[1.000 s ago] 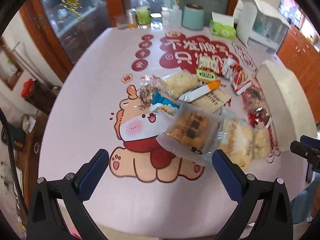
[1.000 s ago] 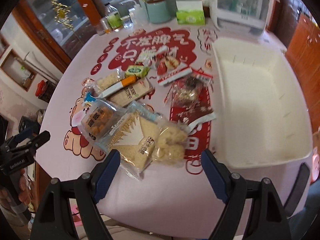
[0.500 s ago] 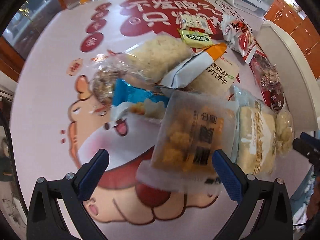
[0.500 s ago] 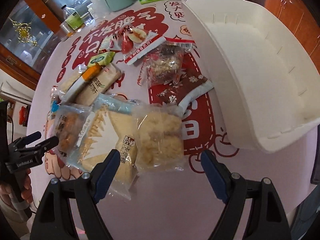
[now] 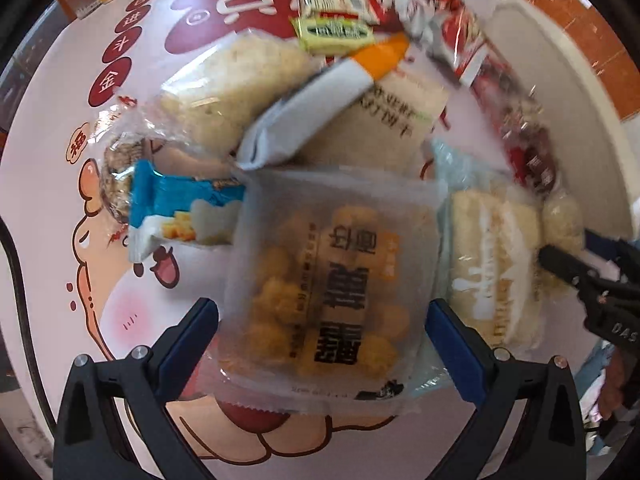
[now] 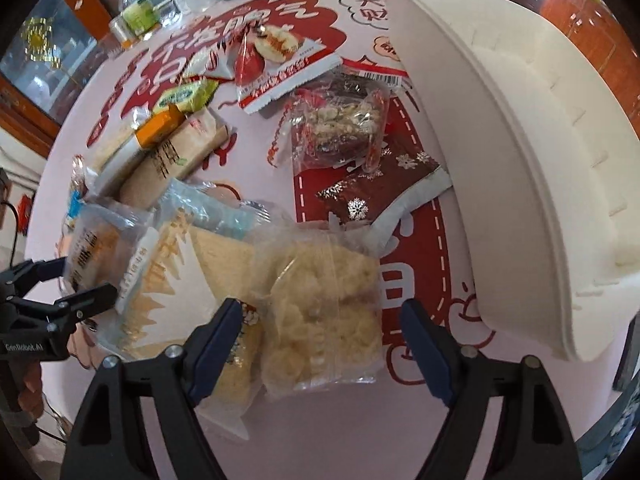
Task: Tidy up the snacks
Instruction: 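Grasp the orange-cake bag with the left tool while the right tool grasps the clear pastry bag, then carry both bags into the white tray and open both tools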
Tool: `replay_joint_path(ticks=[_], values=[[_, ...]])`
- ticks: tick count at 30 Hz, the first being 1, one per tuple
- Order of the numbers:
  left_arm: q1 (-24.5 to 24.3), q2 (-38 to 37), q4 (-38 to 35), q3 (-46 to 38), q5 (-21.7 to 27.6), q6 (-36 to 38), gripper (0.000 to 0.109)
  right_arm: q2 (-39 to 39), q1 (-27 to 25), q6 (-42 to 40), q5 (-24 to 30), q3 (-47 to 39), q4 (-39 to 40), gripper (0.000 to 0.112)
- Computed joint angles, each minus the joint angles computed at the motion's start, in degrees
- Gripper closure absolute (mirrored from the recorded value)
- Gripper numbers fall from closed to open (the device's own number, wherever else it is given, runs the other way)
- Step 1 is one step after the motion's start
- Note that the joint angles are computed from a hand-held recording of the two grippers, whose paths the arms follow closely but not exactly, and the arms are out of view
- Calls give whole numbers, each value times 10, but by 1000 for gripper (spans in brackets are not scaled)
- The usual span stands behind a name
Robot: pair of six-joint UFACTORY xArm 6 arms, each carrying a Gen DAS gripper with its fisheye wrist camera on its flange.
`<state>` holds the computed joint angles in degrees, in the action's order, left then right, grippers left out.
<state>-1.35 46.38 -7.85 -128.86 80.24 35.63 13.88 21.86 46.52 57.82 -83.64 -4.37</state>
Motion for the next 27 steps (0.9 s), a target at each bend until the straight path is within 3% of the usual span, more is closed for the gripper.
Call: replay_joint_path(ticks=[2,7,9,11,12,16,23,27], values=[[-10,-11,14,29,-20,-13,6,0,-2,-11,-17,4,9,41],[-17,11,31,-1,-12,-60,6,2,-13,-37,-50,14,49,44],[-19,-6,32,28,-32,-52,18,-2,-21,-53,-71,29,81,45],[-23,-39,28,77,-65,-40,31,-10,-27,-83,-99,46,125,61],[-27,-43,23,84,-69,-44,34,-12,-28,-91,-103,48,134,62],[-16,-79,3,131,-80,-49,40,-14,-22,-90,-84,38,107,70],[8,-184,-17,260,-147,-17,43,-24,17,-46,-38,3,-1,72],[23,-238,-42,288,-148,14,43,-19,39,-49,-12,-30,-30,72]])
